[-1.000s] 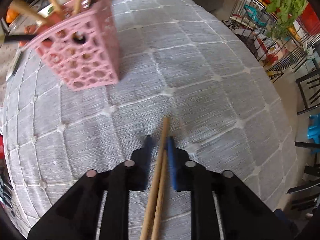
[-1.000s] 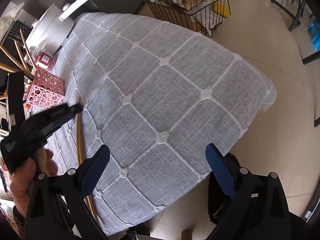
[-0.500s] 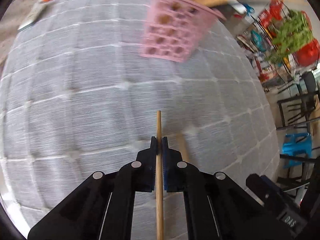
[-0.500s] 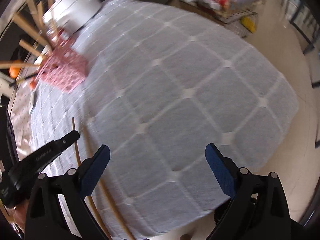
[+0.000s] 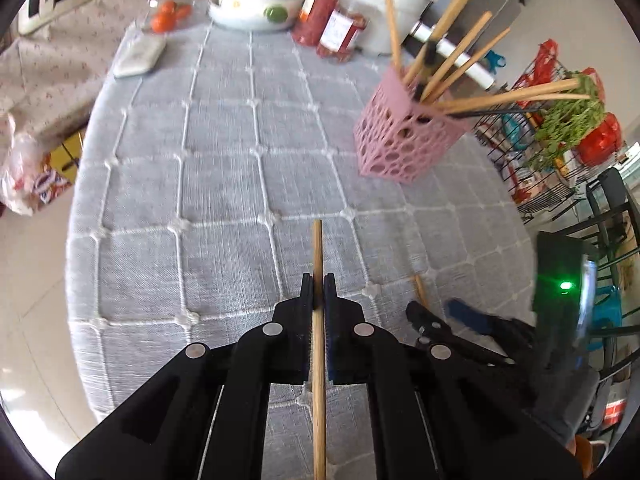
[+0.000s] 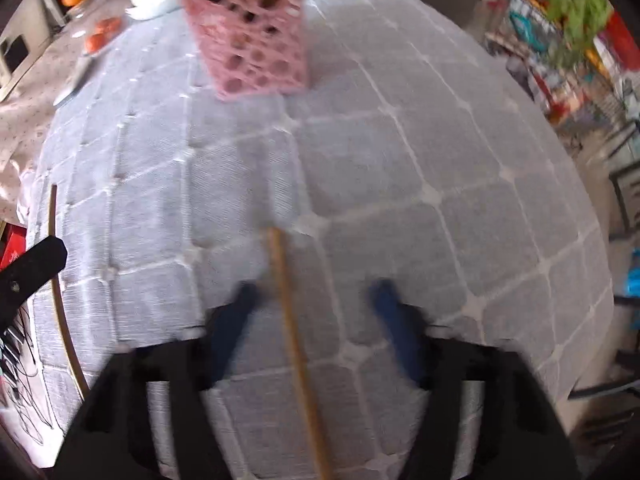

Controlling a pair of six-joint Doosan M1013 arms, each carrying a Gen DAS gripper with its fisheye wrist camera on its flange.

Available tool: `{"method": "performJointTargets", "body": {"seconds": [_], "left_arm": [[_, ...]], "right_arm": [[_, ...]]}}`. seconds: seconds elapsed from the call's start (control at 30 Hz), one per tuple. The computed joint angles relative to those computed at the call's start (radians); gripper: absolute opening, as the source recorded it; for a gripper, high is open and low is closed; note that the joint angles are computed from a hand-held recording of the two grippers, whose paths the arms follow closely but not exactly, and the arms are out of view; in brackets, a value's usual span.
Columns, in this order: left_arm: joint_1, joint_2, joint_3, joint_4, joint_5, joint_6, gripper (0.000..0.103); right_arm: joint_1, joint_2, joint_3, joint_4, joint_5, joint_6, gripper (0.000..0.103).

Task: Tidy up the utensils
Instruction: 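Grasp the remaining chopsticks with the left tool and lift them upright, then lower the chopsticks into the pink holder and open the left tool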

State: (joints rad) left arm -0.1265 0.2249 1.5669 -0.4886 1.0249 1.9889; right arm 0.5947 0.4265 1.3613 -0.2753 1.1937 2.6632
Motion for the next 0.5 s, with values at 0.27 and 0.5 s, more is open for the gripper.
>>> {"method": "performJointTargets", "body": {"seconds": [0.27, 0.5], "left_arm": [[0.011, -0.073, 0.032, -0.121, -0.021, 0.161, 0.005], [0.041, -0.155, 0.074, -0.219, -0.04, 0.241, 0.005]], "right_arm": [[0.009, -0.143, 0.133, -0.051, -0.2, 0.167, 0.005], [0.059, -0.262, 0.181, -0.229, -0.246, 0.343, 0.006]]}}
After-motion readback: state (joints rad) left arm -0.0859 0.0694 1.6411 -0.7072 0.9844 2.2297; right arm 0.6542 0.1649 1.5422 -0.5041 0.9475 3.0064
